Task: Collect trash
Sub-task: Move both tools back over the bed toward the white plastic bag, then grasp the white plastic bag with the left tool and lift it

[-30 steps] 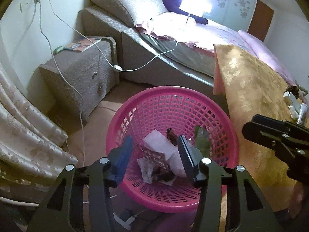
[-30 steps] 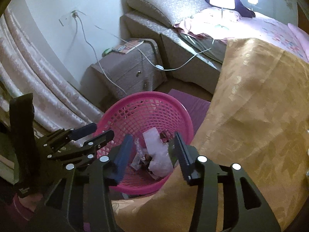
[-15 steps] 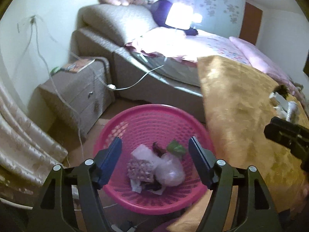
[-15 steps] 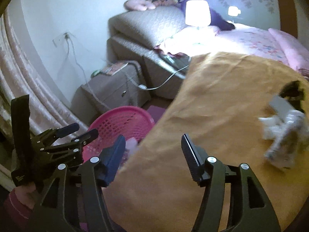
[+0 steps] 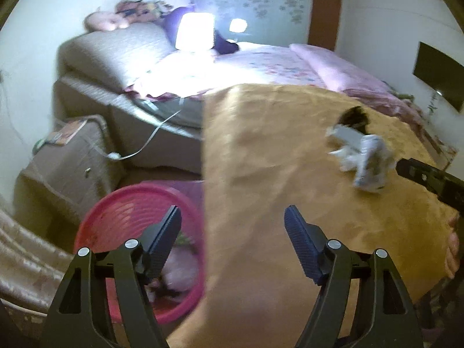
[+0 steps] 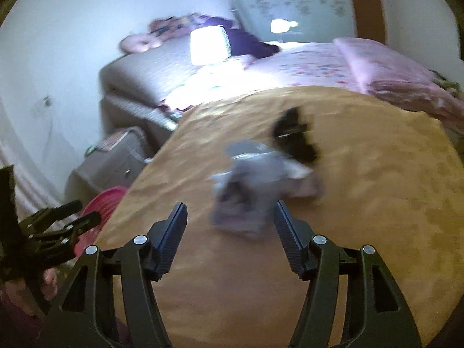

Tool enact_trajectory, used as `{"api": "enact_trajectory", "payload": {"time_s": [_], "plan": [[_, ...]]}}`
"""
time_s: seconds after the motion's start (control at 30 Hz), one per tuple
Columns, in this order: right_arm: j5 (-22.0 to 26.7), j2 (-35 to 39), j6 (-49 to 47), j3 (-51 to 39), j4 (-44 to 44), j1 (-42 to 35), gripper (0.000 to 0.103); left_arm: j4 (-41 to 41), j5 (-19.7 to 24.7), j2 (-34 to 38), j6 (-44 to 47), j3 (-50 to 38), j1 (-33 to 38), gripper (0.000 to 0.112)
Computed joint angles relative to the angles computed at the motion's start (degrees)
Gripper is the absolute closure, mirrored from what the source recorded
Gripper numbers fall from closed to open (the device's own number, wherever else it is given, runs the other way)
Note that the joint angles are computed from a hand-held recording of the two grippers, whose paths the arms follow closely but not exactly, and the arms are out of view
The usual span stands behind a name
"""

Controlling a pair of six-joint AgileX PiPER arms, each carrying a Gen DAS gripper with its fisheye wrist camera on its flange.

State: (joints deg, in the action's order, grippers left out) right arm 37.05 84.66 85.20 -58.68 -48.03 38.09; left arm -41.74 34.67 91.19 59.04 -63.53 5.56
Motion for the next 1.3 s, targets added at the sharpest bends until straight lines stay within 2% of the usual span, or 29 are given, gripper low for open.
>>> {"api": "enact_trajectory", "payload": {"time_s": [0.1, 0.43, 0.63, 0.87, 0.93, 1.03, 1.17, 1.3], "plan": [[1.2, -2.3, -1.0, 1.7, 1.4, -2.3, 0.043, 1.6, -0.4, -0.1, -2.3, -0.2, -4.6, 0.040], [4.0, -7.0, -8.7, 4.6, 9.2, -8.7, 0.043, 4.4, 3.9, 2.6, -10.1, -5.0, -15.3, 0.040], [5.3, -8.3, -12.1, 3.7, 11.7, -11.6, 0.043, 6.0, 4.2, 7.4, -13.5, -10.2, -21.3, 0.040], [5.5, -9.1, -16.3, 2.9, 14.5, -14.9, 0.043, 9.3, 7.5, 14.0, -19.0, -16.3, -24.0, 0.041], [5.4, -9.1, -17.5, 2.9, 15.4, -16.0, 0.043, 9.8, 7.3, 14.5, -19.7, -16.7, -24.4, 0.041], [5.1, -9.0, -18.9, 2.8, 16.6, -17.4, 0.043, 11.5, 7.9, 15.8, -21.5, -18.0, -25.1, 0.060], [4.9, -8.7, -20.2, 2.6, 17.2, -17.9, 0.043, 11.7, 7.3, 15.7, -20.9, -17.6, -25.2, 0.065], [5.3, -8.5, -20.4, 2.3, 17.2, -17.6, 0.043, 10.9, 8.6, 14.6, -18.9, -16.7, -24.0, 0.070]]}}
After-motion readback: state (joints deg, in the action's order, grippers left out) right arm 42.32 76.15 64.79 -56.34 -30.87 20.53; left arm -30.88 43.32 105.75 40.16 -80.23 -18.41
